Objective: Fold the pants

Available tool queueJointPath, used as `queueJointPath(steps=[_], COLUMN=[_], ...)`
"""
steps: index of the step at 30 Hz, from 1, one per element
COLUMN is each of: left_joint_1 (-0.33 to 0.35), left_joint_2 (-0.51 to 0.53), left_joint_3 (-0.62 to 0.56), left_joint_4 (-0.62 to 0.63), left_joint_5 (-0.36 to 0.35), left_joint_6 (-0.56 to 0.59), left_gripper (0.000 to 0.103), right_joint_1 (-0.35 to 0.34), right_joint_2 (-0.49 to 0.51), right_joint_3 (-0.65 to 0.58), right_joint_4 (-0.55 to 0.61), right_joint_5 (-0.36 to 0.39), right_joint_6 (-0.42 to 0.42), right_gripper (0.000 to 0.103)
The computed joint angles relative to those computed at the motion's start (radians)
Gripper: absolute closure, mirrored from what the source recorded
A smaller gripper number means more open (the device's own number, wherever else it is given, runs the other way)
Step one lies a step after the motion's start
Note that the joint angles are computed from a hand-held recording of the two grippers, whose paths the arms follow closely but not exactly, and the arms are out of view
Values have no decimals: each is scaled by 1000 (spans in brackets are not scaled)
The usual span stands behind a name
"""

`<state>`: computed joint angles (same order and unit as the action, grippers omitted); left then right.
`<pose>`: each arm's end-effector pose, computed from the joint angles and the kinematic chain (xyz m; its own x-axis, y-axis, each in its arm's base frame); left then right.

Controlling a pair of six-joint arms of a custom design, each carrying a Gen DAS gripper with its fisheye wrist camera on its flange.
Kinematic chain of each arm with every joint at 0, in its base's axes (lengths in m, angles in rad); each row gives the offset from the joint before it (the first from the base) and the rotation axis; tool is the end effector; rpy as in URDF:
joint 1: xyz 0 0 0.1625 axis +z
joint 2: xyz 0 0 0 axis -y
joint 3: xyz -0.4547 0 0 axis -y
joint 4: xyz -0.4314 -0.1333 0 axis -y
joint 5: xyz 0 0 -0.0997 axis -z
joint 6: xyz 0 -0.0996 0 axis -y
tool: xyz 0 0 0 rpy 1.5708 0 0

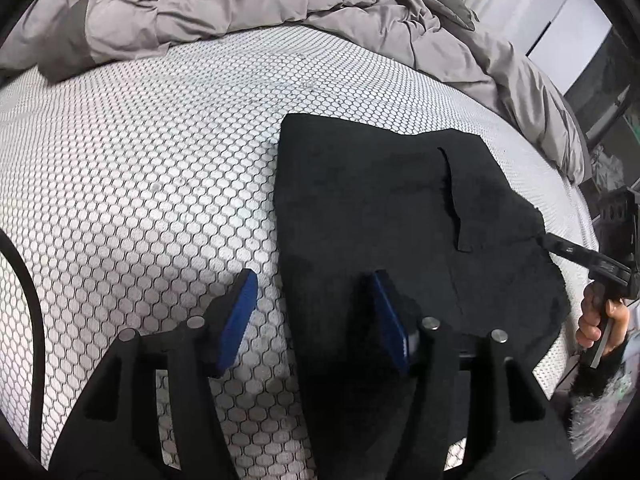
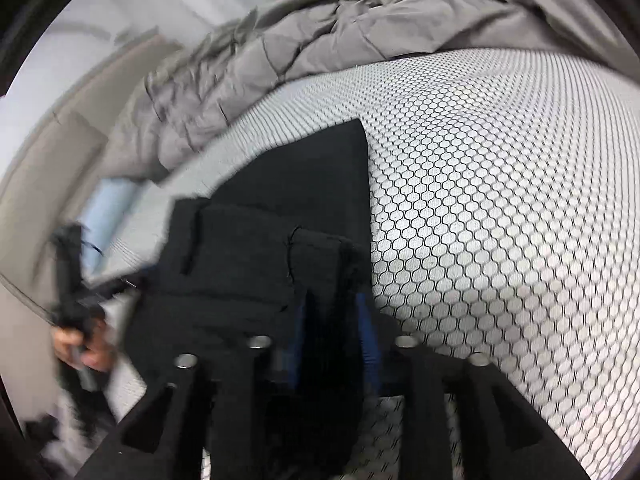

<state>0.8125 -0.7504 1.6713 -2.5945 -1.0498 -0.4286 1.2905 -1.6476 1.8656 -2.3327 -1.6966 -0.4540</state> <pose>-0.3497 -0.6352 0.0534 -0.8890 0.2086 -0.4077 0.3459 0.8893 -0.2991 -0.0285 -0.5358 0.4896 -0.9445 -0.0579 0.3234 -0.1975 0.8867 -0.4180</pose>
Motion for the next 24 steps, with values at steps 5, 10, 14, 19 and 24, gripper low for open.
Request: queueJointPath(steps=[5, 10, 14, 19, 24], left_joint_1=[18, 25, -18, -47, -66], left_joint_2=[-30, -40, -5, 47, 33], left_joint_3=[27, 50, 42, -5, 25], left_joint_4=[29, -8, -95, -58, -74], left_joint_5=[-107, -167, -14, 103, 146], left_joint_6=[18, 64, 100, 92, 107], left_gripper=[47, 54, 63, 62, 62], right_joint_1=[-37, -43, 6, 76, 79], right_joint_2=[-12, 23, 15, 56, 49], right_joint_3=[-31, -31, 25, 81, 64], right_joint_4=[113, 131, -28, -228, -186], right_joint_5=[61, 90, 58, -146, -168], right_joint_6=[-13, -27, -81, -129, -86], right_gripper=[42, 60, 70, 61, 50])
